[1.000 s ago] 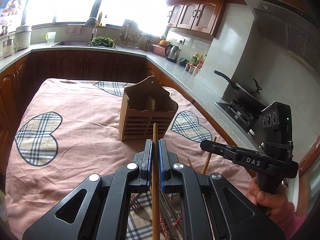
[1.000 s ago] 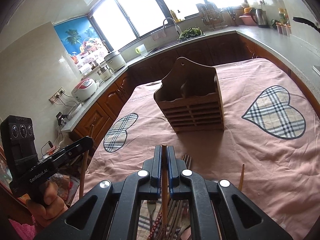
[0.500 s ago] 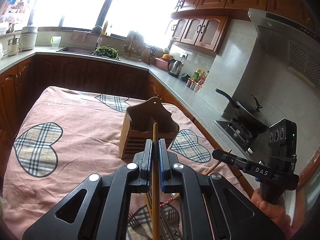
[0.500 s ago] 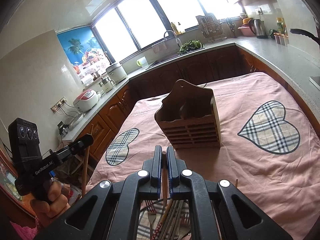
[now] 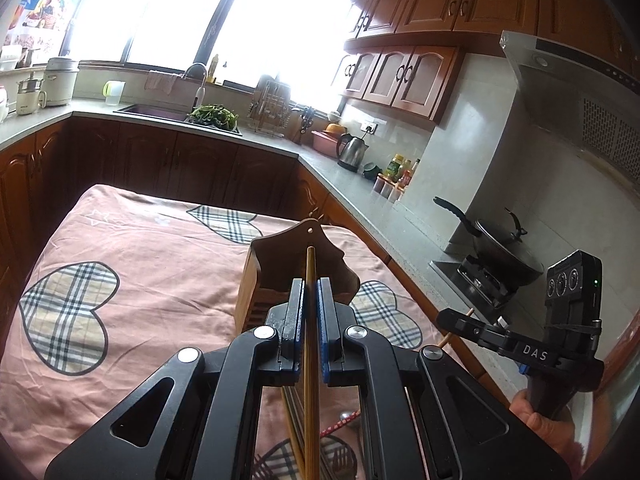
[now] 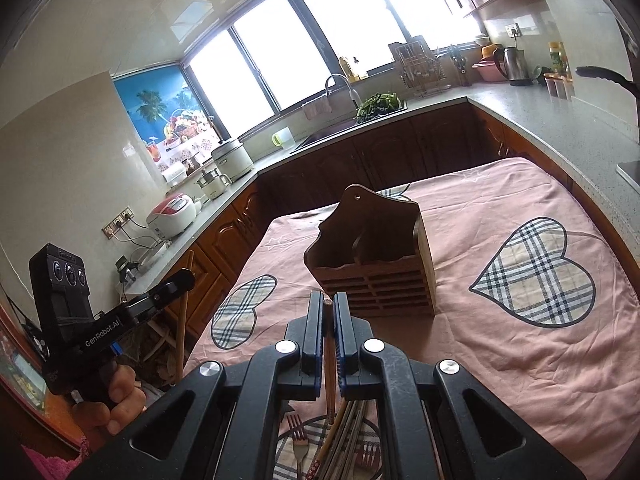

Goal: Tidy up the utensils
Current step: 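Lift the left chopstick over the wooden holder while the right tool carries its chopstick there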

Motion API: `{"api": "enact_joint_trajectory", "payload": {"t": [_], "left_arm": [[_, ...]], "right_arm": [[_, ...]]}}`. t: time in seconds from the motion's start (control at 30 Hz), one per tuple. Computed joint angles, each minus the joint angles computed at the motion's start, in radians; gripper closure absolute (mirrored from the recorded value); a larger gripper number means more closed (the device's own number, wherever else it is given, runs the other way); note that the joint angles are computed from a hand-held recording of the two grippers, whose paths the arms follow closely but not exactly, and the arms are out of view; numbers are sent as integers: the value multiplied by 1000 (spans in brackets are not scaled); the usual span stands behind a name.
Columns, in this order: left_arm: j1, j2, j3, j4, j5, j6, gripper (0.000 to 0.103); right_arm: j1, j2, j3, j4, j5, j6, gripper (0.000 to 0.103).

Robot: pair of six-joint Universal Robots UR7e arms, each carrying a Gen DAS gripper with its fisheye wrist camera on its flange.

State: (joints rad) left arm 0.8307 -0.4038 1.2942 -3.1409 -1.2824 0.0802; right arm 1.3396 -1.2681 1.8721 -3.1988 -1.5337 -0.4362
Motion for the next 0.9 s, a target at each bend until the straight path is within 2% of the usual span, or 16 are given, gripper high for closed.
{"api": "enact_joint_trajectory", "payload": {"t": [0.27,0.53,0.7,0.9], "left_arm": [[-8,37,-47,-14,10,64,98],[2,75,-130,1,-7,54,98],[9,131,-243,-5,-13,55,98],[20,250,-475,-18,-19,51,98]], "right_arm": [[-9,10,-25,13,10,5,98],[-12,22,-60,14,16,15,98],[0,44,-108,7,11,12,98],[24,67,-194,-19,9,9,98]]}}
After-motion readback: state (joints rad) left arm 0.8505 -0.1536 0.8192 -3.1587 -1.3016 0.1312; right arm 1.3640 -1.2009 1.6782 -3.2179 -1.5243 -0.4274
